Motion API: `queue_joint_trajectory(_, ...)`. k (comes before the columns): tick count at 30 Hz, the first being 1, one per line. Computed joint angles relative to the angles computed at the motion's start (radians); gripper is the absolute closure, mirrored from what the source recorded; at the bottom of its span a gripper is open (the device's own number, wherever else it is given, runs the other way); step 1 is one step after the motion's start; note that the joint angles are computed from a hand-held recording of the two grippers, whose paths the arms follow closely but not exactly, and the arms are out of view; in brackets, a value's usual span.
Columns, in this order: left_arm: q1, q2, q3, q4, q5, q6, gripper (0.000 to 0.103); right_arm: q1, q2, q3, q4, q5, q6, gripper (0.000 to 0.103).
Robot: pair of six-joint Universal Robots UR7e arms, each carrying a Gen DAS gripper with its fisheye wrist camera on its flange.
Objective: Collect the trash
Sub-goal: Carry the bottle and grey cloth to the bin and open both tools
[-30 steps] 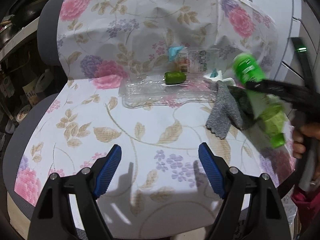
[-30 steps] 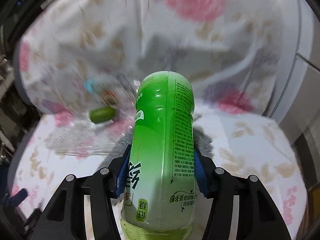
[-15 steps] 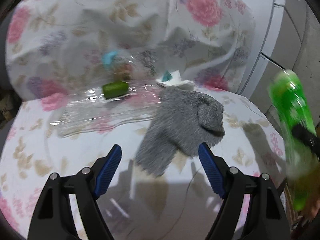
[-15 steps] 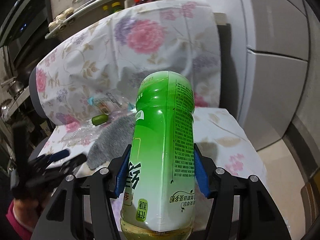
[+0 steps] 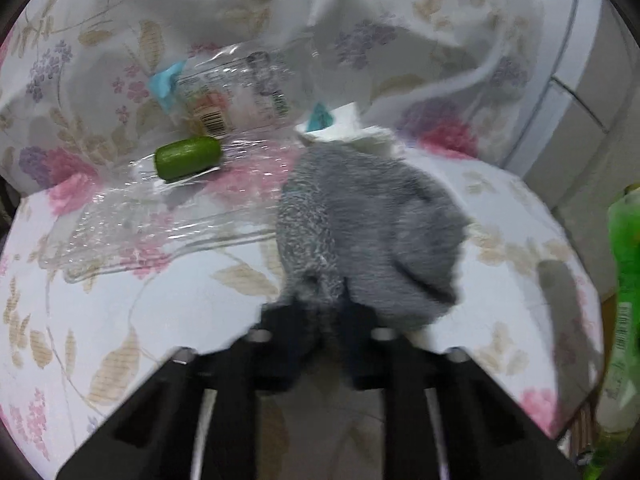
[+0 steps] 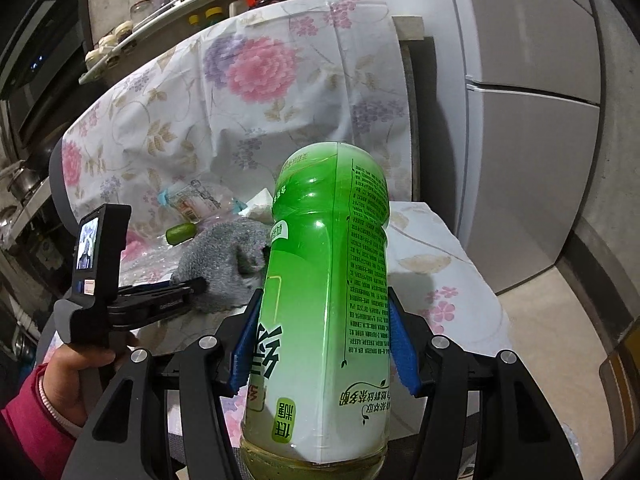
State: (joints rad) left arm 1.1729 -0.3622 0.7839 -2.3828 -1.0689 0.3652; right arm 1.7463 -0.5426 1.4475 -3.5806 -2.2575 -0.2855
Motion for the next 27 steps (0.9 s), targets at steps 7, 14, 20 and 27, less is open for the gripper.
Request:
queue_joint_trajectory(7,-0.02,-0.192,0.25,-0.21,-0.282,0.096,0.095,0.025,-0.022,0.051,-0.091,-0.016,-0.022,0.045)
queue_joint_trajectory(14,-0.041,-0.366,0.419,-0.356,-0.463,0.126,0.095,0.063,-0.052,0.119,-0.214,-0.047,-0.065,0.045)
queue_joint_trajectory(20,-0.055,-0.467,0.571,-0.356,-0.528,0.179,0.095,0.089,-0.072,0.189,-0.314,-0.101,-0.082,0.045)
queue_joint_trajectory(27,-0.067,-0.487,0.686,-0.257,-0.61,0.247,0.095,0.103,-0.109,0.316,-0.427,-0.229,-0.061,0.045)
